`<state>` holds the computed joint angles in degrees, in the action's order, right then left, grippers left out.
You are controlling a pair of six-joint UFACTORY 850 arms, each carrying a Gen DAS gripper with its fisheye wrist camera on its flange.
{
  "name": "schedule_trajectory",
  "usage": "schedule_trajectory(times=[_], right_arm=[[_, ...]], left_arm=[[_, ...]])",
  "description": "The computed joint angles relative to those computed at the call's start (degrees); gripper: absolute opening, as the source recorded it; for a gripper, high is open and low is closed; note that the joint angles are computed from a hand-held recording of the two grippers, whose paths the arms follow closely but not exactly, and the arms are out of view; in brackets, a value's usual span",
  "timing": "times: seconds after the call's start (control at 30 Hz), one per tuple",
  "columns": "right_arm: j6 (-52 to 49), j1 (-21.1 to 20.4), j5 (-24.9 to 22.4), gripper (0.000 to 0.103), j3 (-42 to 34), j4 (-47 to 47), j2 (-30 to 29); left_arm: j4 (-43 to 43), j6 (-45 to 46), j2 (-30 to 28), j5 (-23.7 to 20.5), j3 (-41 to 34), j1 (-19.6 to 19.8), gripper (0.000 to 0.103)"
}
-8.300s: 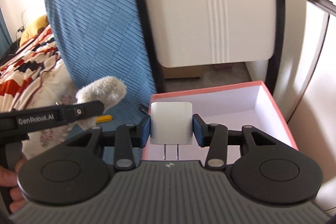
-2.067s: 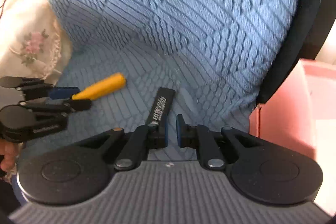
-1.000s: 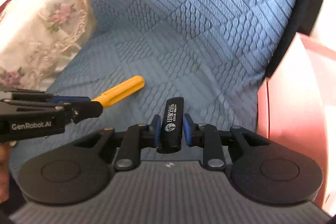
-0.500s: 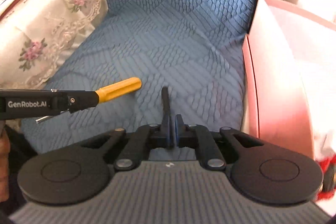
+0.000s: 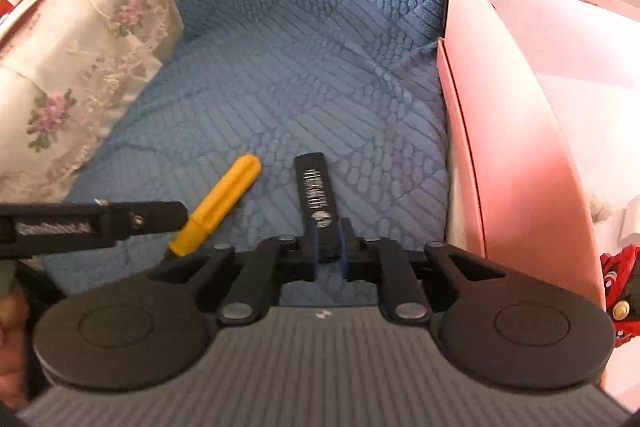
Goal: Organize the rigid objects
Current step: 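Lift the screwdriver and USB stick and carry both over the pink box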
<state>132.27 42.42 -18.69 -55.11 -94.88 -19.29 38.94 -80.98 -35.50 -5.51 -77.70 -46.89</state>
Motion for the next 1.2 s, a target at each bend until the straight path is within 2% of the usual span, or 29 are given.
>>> schedule_trajectory(times=[0.03,0.1,0.17,0.27,0.33,0.43,0.5,0.53,0.6,0.8,0.97,1.1,1.2], right_arm=[[1.16,-0.21,0.22,0.035,0.04,-0.99,-0.10],[3.44,-0.51,0.04,0.041,0.10,-2.79,-0.31],[3.68,-0.76,0.10,0.041,-0.19,-2.72,-0.76],[7.50,-1.14,1.05,0.041,-0.32,-7.90,-1.31],[5.44,-0.60,-0.47,0.040,-1.32,-7.55,-2.29],[6.91,-0.12,-1.66,0.038,-2.33,-12.09,-3.47],[0.94,0.18,-2.12,0.036,-3.68,-7.13,-4.73],[-0.88,0.26,-2.58,0.032,-3.98,-5.60,-5.22],[0.54,0.26,-3.24,0.027,-3.65,-6.94,-5.22],[1.61,-0.08,-0.73,0.027,-1.82,-6.52,-3.06],[-7.02,1.96,-3.43,0.027,-0.72,3.14,-1.79],[-13.57,3.29,-4.91,0.027,0.34,11.78,-0.88],[-11.98,3.37,-4.62,0.027,0.91,11.47,-0.54]], left_arm=[[-2.63,2.63,-0.25,0.04,-0.34,0.10,0.024],[-6.04,6.02,-0.48,0.28,-0.54,0.33,0.026],[-7.03,7.09,-0.57,0.48,-0.63,0.41,0.027],[-3.78,4.03,-0.48,0.93,-0.40,0.54,0.028],[-2.08,2.20,-0.55,0.48,-0.50,0.44,0.030],[2.93,-2.36,-0.40,0.52,-0.35,0.32,0.035],[3.11,-2.20,-0.47,0.15,-0.46,0.16,0.035],[2.51,-1.37,-0.52,0.03,-0.53,0.13,0.035],[2.53,-1.18,-0.57,0.15,-0.57,0.08,0.035],[0.69,2.23,-1.09,0.40,-1.13,0.00,0.035],[-7.53,12.65,-1.97,-1.07,-2.32,-0.50,0.035],[-7.79,14.67,-2.49,-1.01,-2.86,-0.79,0.035],[-6.15,14.90,-3.08,-2.34,-3.59,-1.26,0.035]])
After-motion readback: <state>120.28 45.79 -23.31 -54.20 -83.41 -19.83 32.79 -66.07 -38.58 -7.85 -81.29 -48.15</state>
